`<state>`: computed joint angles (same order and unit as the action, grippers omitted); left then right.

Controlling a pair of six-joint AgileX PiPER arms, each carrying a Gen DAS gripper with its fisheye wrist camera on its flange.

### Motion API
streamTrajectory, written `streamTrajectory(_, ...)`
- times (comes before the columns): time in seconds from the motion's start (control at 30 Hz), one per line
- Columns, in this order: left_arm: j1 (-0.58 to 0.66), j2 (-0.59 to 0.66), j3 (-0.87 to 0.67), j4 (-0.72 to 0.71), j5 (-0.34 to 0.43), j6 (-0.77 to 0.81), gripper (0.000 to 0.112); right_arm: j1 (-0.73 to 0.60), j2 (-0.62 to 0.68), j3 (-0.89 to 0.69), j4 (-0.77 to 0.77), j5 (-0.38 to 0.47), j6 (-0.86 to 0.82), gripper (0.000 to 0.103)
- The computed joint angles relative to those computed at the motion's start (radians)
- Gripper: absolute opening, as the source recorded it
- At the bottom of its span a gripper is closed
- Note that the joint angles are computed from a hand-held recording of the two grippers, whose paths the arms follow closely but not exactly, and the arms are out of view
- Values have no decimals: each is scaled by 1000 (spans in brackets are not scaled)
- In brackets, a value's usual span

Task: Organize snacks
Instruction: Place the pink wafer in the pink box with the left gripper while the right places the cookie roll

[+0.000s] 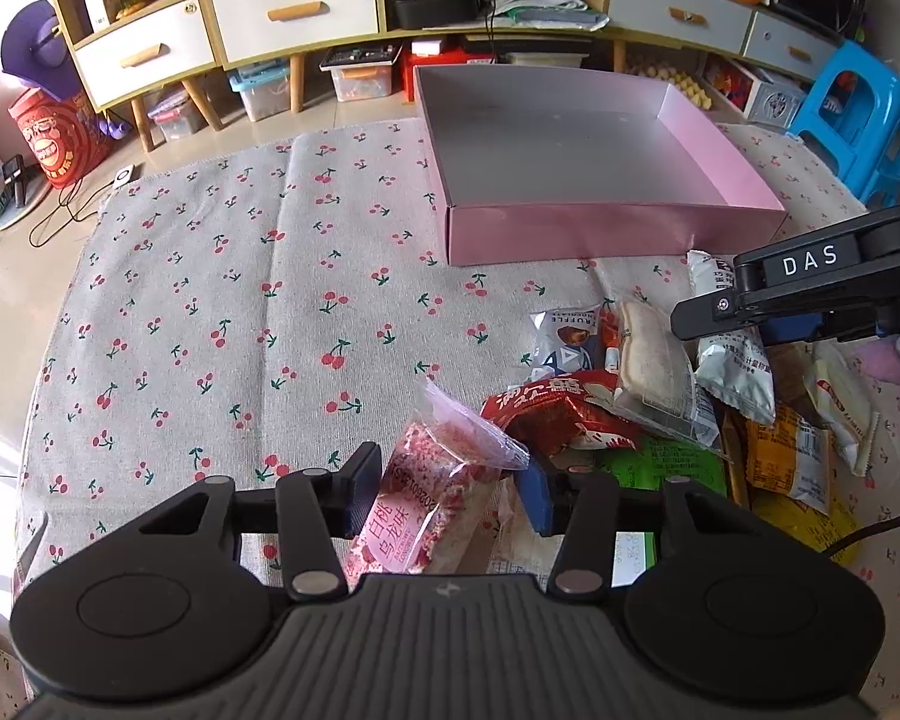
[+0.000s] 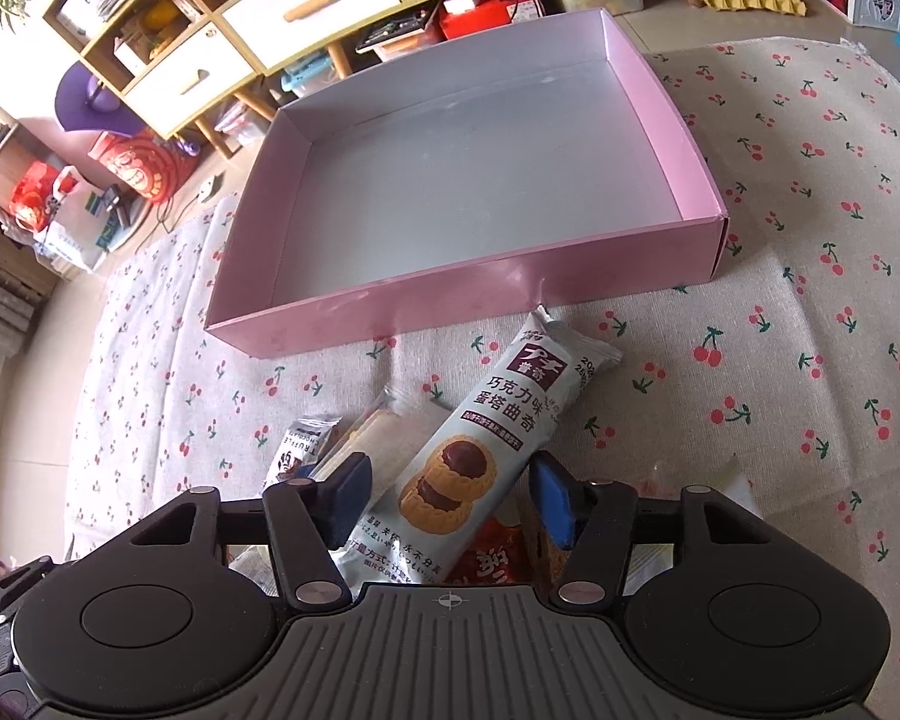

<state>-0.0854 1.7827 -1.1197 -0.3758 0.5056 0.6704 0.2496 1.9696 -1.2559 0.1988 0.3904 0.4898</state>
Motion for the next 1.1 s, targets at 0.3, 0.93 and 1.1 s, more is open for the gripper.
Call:
streamTrajectory(0.3, 23, -21, 16, -77, -29, 47, 34, -1, -8, 1, -27, 16, 34, 40)
streamTrajectory(0.93, 75, -52, 12, -355, -4, 200, 33, -99, -147, 147, 430, -39, -340, 34)
streamTrajectory(1.1, 50, -45, -13, -403, -3, 184, 33, -129, -198, 166, 494, -52, -403, 34)
